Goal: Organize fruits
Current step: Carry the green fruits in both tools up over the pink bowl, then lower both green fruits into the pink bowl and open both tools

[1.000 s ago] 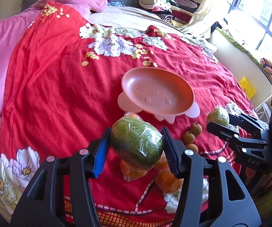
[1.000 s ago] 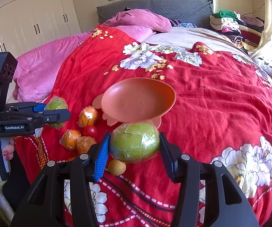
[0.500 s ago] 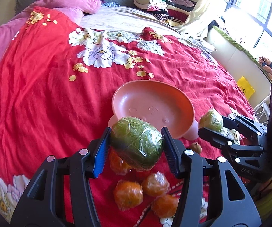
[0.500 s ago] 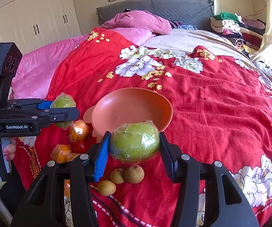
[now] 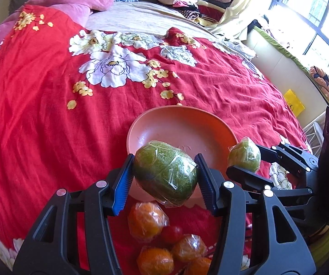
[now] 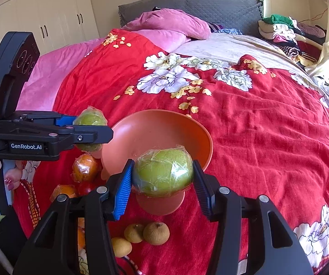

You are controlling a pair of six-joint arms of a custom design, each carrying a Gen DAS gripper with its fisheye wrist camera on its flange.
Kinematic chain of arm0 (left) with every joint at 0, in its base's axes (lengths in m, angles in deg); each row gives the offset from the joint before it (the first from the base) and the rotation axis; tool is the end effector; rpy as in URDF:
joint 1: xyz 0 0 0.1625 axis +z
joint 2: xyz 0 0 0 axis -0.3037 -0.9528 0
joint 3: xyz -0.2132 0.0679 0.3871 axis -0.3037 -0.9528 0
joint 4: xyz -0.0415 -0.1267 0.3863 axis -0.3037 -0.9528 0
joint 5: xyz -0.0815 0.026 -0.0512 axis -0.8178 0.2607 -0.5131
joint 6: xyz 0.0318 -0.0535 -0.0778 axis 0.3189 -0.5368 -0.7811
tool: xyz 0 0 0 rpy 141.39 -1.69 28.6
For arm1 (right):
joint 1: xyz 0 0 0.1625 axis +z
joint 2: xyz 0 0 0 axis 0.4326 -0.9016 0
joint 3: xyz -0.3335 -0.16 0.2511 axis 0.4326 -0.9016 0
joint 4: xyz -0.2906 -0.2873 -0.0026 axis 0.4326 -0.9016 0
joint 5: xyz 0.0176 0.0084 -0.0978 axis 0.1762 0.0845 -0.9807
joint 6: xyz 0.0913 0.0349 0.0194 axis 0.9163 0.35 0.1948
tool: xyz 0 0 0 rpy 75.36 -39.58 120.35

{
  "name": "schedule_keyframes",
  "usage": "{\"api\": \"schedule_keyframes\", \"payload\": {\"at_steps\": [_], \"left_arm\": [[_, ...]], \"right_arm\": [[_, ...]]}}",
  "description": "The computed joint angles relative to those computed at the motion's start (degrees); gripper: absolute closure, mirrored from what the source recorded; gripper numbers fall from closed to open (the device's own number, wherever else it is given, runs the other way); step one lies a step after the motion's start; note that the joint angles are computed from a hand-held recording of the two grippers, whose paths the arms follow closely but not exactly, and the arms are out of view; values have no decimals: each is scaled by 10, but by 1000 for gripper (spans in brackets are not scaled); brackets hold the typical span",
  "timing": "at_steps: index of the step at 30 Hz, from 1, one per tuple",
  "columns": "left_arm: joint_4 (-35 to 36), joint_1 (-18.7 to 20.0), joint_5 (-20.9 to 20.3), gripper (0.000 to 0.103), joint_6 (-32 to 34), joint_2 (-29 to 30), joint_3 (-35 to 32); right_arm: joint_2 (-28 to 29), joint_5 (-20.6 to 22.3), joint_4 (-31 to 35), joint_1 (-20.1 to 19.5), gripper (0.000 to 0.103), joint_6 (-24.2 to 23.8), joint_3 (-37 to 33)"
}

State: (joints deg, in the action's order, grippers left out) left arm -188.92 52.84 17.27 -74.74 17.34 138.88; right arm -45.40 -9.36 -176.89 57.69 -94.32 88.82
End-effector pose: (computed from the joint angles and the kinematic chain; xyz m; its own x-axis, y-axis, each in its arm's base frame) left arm -0.3639 -0.5006 0.0402 -0.8506 0.1267 -0.5103 0.3793 0.8199 -0.4287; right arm 0.0665 -0.5082 0.3039 -0.6489 -0.5941 0.4753 -0.7472 0.6155 -0.2507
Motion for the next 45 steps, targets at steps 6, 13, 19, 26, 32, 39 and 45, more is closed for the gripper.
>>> {"api": "schedule_keyframes", "payload": {"at_steps": [6,13,19,26,32,39,45], "left_arm": [[9,10,-11,58,12,6,-13],[12,16,-15,58,25,13,-25],[20,21,-18,58,32,22,-38],[31,26,-22,58,30,31,-46],[38,30,-22,58,26,35,-50],[38,32,-24,58,26,37,-51],[36,34,-29,58,26,37,-51]], "right_arm": [[12,-6,2,3,54,-6,-8],[27,-25,3,9,54,-17,-15],[31,-35,6,10,54,-18,-18],[32,-43,9,11,54,-20,-18],[36,-51,5,13,54,-27,-18],[38,-52,6,14,53,-33,-17],[40,-53,5,15,52,-34,-17]]}}
